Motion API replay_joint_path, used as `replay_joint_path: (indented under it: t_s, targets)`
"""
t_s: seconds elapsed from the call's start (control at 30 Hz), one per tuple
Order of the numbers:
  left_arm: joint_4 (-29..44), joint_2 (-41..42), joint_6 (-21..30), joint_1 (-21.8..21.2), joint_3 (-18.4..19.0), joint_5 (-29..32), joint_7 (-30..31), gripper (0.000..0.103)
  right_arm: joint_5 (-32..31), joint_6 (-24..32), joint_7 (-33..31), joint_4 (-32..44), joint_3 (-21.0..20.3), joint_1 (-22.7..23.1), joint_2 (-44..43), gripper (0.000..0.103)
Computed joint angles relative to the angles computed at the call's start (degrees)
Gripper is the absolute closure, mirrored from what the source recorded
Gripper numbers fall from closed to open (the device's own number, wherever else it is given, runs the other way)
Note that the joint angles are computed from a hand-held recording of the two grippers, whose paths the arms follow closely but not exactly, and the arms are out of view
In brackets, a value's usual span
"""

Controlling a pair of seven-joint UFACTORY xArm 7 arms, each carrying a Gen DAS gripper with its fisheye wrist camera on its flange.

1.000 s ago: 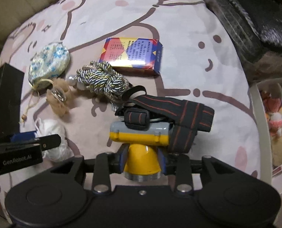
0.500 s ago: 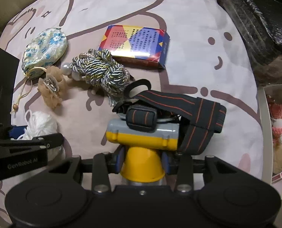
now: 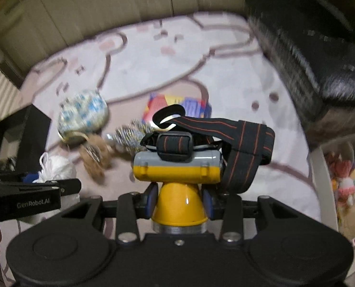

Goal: Organize objects
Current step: 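Carry the yarn ball and headlamp over the black box with both tools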

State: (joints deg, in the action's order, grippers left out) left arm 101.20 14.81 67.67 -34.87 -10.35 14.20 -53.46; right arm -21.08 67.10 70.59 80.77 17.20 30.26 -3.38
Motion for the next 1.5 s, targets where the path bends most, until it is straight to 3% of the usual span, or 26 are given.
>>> replay_joint_path:
  t_s: [0.53, 1.1, 1.5]
  targets:
    - [-3.4, -8.2, -1.3, -1.0, -1.3, 14.4, -13.5, 0.060, -15.6, -0.3, 6.2, 3.3, 3.5, 1.4, -1.5, 0.063]
    - [-8.5, -16.8, -1.9, 3.3, -4.9, 19.8, -14.9, 0.060, -22.9, 5.1, 6.2, 13.5, 3.0, 7.4, 4.0, 0.063]
    - [-20.8, -28.3, -5.2, 12.0, -6.8, 18.0, -15.0, 0.060, -23.2, 4.0, 0.7, 27.8, -1.8, 14.4, 15.7, 0.063]
